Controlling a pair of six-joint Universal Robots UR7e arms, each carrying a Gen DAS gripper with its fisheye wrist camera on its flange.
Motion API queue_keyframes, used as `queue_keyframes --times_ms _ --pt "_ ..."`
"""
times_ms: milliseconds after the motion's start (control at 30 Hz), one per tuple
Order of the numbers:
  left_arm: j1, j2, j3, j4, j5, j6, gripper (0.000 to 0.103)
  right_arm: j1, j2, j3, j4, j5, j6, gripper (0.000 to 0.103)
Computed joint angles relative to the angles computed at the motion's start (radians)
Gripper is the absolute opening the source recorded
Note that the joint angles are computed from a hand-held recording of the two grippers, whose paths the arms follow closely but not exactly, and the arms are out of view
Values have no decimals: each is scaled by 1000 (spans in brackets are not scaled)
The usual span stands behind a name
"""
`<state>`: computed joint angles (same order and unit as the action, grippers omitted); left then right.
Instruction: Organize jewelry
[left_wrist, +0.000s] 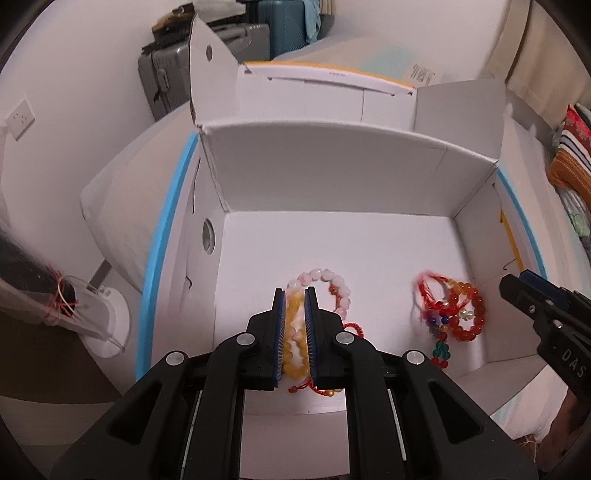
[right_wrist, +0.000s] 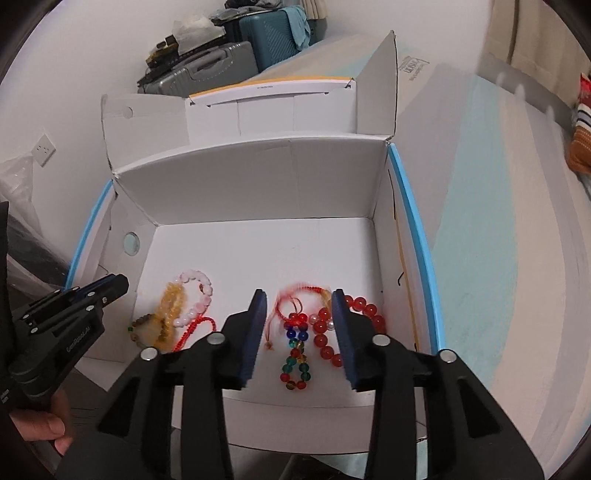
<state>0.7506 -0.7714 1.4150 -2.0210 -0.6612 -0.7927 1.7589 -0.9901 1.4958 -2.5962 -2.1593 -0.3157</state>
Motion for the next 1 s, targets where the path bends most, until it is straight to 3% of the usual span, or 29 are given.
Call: queue_keyframes --times_ms 33,100,167,267,333,400,467,700,1000 --pt "-3 0 -1 2 4 3 17 2 -3 2 -6 -2 -4 45" --pt "-13 -6 6 -2 29 -2 38 5 -12 17 -35 2 -16 56" --pt "-26 -15 20 -15 54 -5 46 7 -27 34 -58 13 -25 60" --pt "-50 -29 31 2 86 -30 70 17 -49 70 -117 2 -57 70" --pt "-69 -41 51 -7 112 -29 74 24 -60 93 -161 -8 -76 77" --pt "-87 -51 64 9 130 -45 87 30 -85 130 -205 -15 -89 84" --pt "-102 -62 82 16 148 -68 93 37 -106 165 -240 -28 -94 90" --pt "-144 -101 158 32 165 -135 97 55 -153 271 -383 -76 -140 95" --pt "-162 -135 258 -78 121 -121 97 58 -184 338 -422 -76 -137 95"
